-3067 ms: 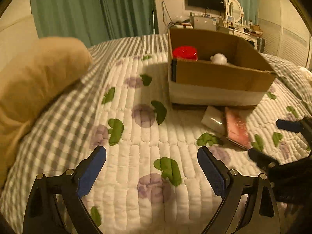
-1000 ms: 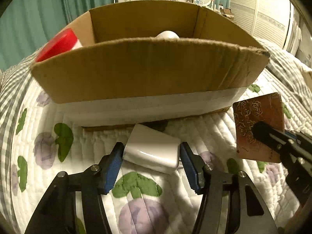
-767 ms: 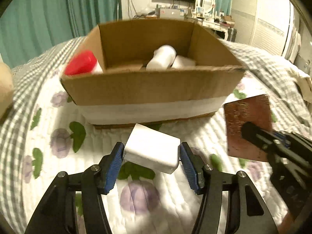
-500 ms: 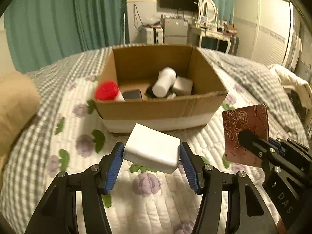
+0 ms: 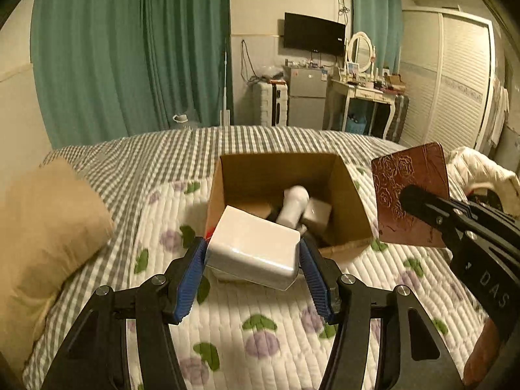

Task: Organize rigid objects
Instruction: 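Lower both items into the box and open both tools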

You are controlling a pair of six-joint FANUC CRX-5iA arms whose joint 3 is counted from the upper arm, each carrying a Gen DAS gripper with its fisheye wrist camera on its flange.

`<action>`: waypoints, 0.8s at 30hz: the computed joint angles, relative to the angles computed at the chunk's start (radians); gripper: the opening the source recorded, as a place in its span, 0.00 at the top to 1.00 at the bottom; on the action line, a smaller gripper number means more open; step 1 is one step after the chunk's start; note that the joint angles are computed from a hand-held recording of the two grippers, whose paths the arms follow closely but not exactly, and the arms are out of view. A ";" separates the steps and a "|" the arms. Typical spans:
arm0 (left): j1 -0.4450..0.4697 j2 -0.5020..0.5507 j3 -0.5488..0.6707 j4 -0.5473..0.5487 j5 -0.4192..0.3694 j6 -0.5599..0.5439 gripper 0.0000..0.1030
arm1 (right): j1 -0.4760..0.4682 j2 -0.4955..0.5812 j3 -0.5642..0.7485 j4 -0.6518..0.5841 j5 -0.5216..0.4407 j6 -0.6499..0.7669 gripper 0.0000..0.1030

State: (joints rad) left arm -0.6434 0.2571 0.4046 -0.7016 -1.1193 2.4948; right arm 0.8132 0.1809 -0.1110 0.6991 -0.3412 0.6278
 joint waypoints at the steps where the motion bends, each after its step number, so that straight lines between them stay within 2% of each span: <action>1: 0.009 0.008 0.012 0.001 0.004 -0.010 0.42 | -0.002 0.014 0.024 -0.010 -0.005 0.022 0.91; 14: 0.137 0.183 0.163 0.086 0.084 -0.141 0.42 | -0.051 0.260 0.386 -0.240 -0.104 0.343 0.91; 20: 0.203 0.249 0.181 0.191 0.125 -0.161 0.42 | -0.072 0.351 0.486 -0.309 -0.140 0.419 0.91; 24: 0.209 0.280 0.199 0.191 0.128 -0.159 0.41 | -0.082 0.380 0.514 -0.368 -0.160 0.472 0.91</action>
